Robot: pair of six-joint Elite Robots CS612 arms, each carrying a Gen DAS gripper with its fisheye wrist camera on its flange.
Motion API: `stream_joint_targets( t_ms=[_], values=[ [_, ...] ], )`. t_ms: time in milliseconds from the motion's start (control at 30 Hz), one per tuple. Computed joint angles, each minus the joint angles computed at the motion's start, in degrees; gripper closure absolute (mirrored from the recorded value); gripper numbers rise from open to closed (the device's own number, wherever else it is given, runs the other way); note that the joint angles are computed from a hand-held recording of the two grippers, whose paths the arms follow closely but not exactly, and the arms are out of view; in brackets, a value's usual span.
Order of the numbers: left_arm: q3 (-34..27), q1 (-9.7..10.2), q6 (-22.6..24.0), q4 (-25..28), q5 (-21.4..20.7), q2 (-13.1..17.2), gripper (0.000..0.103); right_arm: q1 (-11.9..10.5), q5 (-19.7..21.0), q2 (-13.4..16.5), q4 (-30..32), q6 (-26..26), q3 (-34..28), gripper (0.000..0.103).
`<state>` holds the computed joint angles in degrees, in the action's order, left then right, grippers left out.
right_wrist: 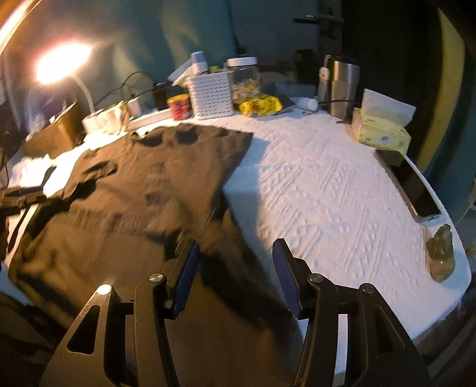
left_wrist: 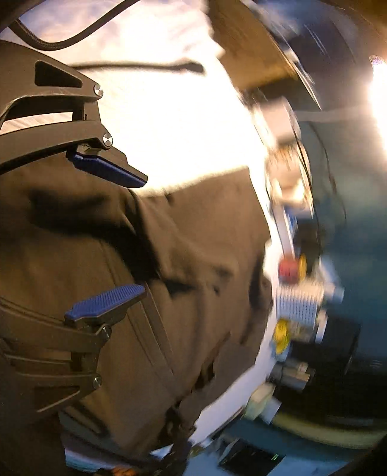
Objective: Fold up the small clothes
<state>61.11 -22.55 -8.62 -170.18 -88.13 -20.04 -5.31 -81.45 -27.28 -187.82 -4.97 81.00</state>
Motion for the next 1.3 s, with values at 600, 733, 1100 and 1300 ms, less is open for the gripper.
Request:
stream_joint_targets(
  t_ms=[600,733,1100,1300],
  values=[
    [5.3,0.91,-5.9,-1.3,1.0,-0.9,0.087,1.3,-1.3,1.5,2.5,-8.1,-2.4,0.064],
    [7.1,0.30,-4.4,-3.1,2.7,-1.9,0.098,1.6,-2.3,1.3,1.6,-9.2,-1.6,0.095],
    [15.4,-1.01,-1.7,-13.0,5.0,-6.1,0.101,1.5,-2.8,-1.5,-4.7,-10.5,4.7,0.097],
    [18.2,-1.32,-0.1,-17.2,5.8,-7.3,0.101,0.8,-3.0,-3.2,-10.6,-8.1,8.8,0.097]
  ],
)
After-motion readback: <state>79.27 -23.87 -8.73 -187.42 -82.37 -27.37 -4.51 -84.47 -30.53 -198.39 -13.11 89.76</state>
